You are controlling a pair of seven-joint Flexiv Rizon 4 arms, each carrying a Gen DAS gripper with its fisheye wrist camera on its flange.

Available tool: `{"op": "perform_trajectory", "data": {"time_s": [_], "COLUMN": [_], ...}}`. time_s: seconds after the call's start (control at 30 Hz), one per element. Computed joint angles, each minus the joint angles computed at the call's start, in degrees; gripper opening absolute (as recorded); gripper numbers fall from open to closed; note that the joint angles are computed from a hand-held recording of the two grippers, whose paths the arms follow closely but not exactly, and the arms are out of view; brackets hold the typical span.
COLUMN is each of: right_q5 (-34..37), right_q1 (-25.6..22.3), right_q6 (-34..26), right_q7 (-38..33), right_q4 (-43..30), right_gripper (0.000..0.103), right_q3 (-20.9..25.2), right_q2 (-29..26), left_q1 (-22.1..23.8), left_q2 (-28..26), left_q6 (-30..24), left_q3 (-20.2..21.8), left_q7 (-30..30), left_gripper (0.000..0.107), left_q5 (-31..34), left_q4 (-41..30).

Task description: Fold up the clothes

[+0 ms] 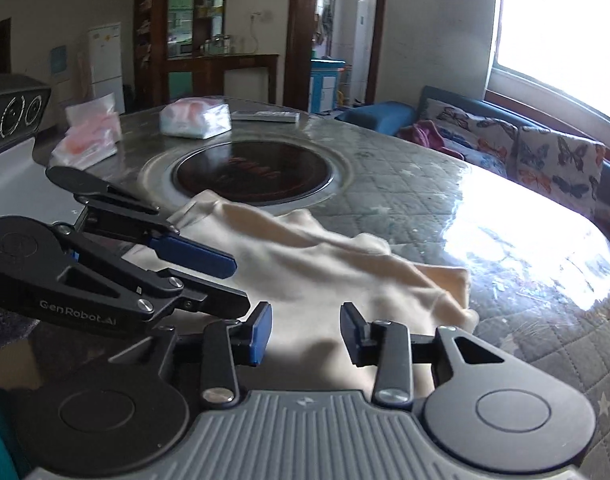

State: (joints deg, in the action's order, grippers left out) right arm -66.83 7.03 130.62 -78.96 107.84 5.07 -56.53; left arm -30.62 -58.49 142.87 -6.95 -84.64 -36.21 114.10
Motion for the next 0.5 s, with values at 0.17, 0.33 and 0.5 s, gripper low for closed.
{"op": "perform_trajectory", "data": {"time_s": [0.17, 0.33, 0.5], "right_q5": [7.2, 12.7, 15.9], "right_q1": [2.0, 2.2, 1.4], "right_q6": [1.4, 3.6, 4.4], "right_q7": [-6.7, -11.4, -12.1], "right_q4": [2.3, 4.1, 5.9], "right_gripper": [0.04, 0.04, 0.037], "right_q3": [-0.1, 1.1, 1.4], "right_q2": [-0.4, -0.6, 0.3], "left_q1": [-1.6, -1.1, -1.1], "left_q2": [-1.1, -1.0, -1.5], "left_q6": [1.3, 1.8, 2.3], "left_q3": [0.3, -0.1, -0.2], "left_q7": [1.1, 1.4, 1.6], "left_gripper": [0.034, 0.034, 0.034], "left_q5": [-2.1, -2.3, -2.5], "left_q4": [-0.2, 0.2, 0.0]}}
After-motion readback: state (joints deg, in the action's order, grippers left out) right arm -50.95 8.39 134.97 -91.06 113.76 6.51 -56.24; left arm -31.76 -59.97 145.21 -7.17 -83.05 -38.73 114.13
